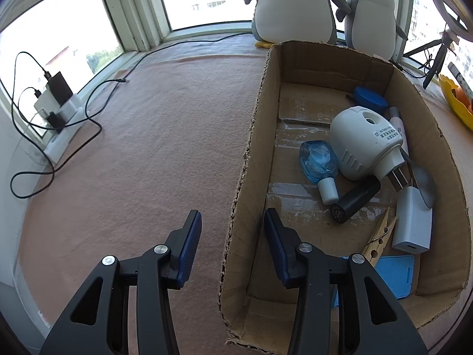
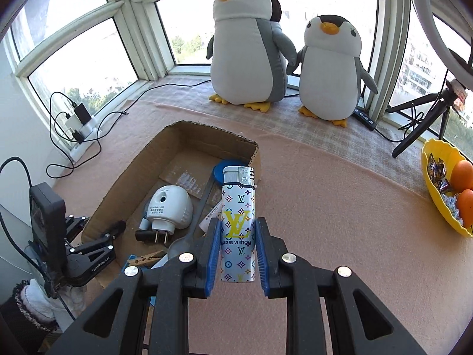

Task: Organize rigid objects
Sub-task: 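Carry the lighter into the box and open the right gripper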

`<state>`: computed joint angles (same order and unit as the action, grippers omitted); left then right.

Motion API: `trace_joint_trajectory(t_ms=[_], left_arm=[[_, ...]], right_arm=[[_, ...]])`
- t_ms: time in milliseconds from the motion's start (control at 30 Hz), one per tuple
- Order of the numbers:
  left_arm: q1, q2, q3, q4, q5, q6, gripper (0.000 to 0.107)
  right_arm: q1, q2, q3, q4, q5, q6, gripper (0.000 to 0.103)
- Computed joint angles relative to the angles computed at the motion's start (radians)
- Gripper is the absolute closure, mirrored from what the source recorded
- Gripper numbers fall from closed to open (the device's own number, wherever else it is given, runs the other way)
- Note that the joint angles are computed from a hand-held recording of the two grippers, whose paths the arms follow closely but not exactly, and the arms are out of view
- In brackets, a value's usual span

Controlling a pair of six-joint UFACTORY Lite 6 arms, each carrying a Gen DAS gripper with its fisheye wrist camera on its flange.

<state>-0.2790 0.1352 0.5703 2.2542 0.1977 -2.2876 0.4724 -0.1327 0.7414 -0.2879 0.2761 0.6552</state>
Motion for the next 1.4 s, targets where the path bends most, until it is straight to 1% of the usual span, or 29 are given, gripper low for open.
trace_joint_trajectory(t_ms=[100, 200, 367, 533, 733, 767, 800, 867, 967, 1067, 1133, 1267, 1400], left_arm=[[0.002, 0.000, -0.001, 0.020, -0.002, -0.023, 0.064], [0.003, 0.000, -0.002, 0.037, -0.002, -0.043, 0.064], [0.007, 0.003, -0.001, 0.052, -0.005, -0.059, 0.064], [0.009, 0.001, -0.002, 0.060, -0.007, -0.066, 0.064], [0.010, 0.001, -0.004, 0.074, -0.007, -0.081, 0.064], [0.011, 0.001, -0.004, 0.075, -0.007, -0.081, 0.064], [0.011, 0.001, -0.004, 0.075, -0.007, -0.081, 0.064], [0.010, 0.000, -0.006, 0.071, -0.006, -0.079, 0.064], [0.012, -0.001, -0.006, 0.070, -0.008, -0.077, 0.064], [0.013, -0.003, -0.007, 0.067, -0.010, -0.072, 0.064], [0.015, -0.004, -0.006, 0.058, -0.012, -0.060, 0.063], [0.013, -0.004, -0.006, 0.052, -0.010, -0.053, 0.063], [0.013, -0.003, -0.002, 0.025, -0.012, -0.025, 0.063]], right_arm=[[0.053, 0.057, 0.050, 0.005, -0.011, 0.021, 0.082], [0.100, 0.115, 0.094, -0.031, -0.020, 0.079, 0.082], [0.158, 0.207, 0.168, -0.051, -0.020, 0.123, 0.082], [0.184, 0.293, 0.230, -0.020, -0.023, 0.107, 0.082], [0.199, 0.318, 0.249, -0.068, -0.017, 0.157, 0.082], [0.200, 0.322, 0.254, -0.072, -0.018, 0.160, 0.077], [0.200, 0.318, 0.251, -0.082, -0.019, 0.169, 0.070], [0.200, 0.311, 0.246, -0.104, -0.022, 0.187, 0.064], [0.202, 0.304, 0.241, -0.120, -0.018, 0.202, 0.063], [0.200, 0.301, 0.237, -0.093, -0.016, 0.171, 0.063], [0.207, 0.293, 0.227, -0.126, -0.011, 0.204, 0.063], [0.214, 0.274, 0.205, -0.164, -0.004, 0.246, 0.056], [0.223, 0.244, 0.179, -0.223, 0.015, 0.315, 0.054]])
